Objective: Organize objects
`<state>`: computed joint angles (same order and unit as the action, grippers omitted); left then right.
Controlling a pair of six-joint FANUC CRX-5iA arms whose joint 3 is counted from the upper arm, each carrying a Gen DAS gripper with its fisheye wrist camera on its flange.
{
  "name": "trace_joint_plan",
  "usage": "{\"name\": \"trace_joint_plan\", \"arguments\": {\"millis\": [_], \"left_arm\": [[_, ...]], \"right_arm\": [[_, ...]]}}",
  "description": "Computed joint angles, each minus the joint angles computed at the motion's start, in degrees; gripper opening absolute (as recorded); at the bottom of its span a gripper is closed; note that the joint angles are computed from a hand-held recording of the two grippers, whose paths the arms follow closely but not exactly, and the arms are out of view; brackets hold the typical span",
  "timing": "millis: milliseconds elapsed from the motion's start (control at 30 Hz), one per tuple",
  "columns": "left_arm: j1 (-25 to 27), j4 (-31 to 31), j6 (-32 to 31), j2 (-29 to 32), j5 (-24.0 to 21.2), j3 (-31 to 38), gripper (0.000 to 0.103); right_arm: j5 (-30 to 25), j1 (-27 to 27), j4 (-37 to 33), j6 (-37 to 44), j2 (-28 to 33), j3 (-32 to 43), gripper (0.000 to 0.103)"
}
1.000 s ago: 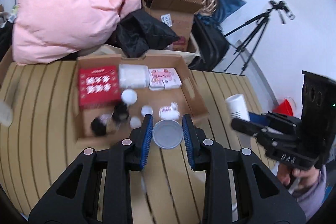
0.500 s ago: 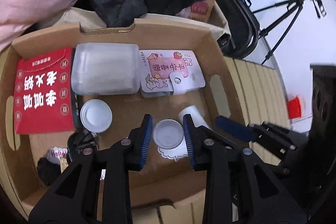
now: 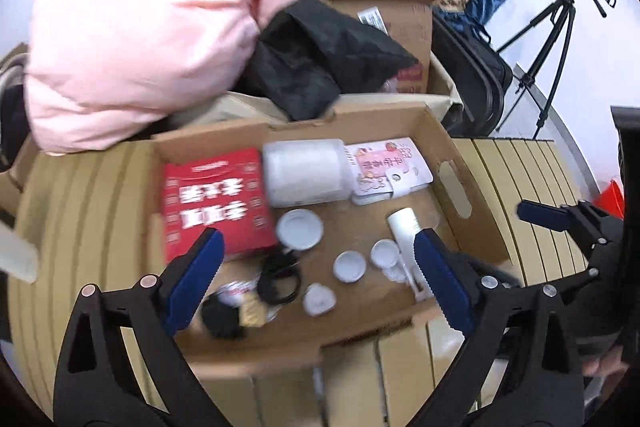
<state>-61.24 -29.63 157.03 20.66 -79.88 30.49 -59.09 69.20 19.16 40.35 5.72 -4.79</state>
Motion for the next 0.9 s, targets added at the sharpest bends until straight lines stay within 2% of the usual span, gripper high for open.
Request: {"name": "trace_joint_plan", "arguments": {"millis": [167,267,367,533,633,733,833,900], "left_arm": [[-7.03,-7.0,2.78,-3.07,-7.43,1.12,0.101],[-12.69,-11.6,5.72,-4.67,-11.77,1.75,0.103],[-18.95,-15.8,7.44,-4.41,-18.79,3.99,0.103],[-29.27,-20.94,11.99,-3.56,-27.4,7.22,0.103],[-35.53,-24.95,12.91,-0.14,-34.93,12.34,0.103],[-40.3,-27.8,13.22,3.22,-40.17,16.4,0.103],[-43.35,-28.9,13.32,6.8,-44.83,20.87,0.103],[-44.77,-28.02,15.89,8.06,-45.04,22.29,0.103]], "right_arm": [[-1.79,3.86,3.39,-3.45,-5.58,-3.65,0.099],[-3.35,8.17,7.2,-7.25,-10.02,-6.84,0.099],[-5.81,13.53,11.57,-12.26,-14.14,-10.19,0.099],[-11.18,25.16,17.89,-23.42,-20.72,-15.42,0.099],[-14.81,33.73,21.47,-31.58,-24.22,-18.34,0.099],[-19.83,43.11,23.67,-40.84,-26.17,-20.12,0.099],[-26.08,52.04,25.62,-50.01,-25.81,-21.12,0.099],[-30.04,56.73,26.29,-54.0,-24.34,-20.8,0.099]]}}
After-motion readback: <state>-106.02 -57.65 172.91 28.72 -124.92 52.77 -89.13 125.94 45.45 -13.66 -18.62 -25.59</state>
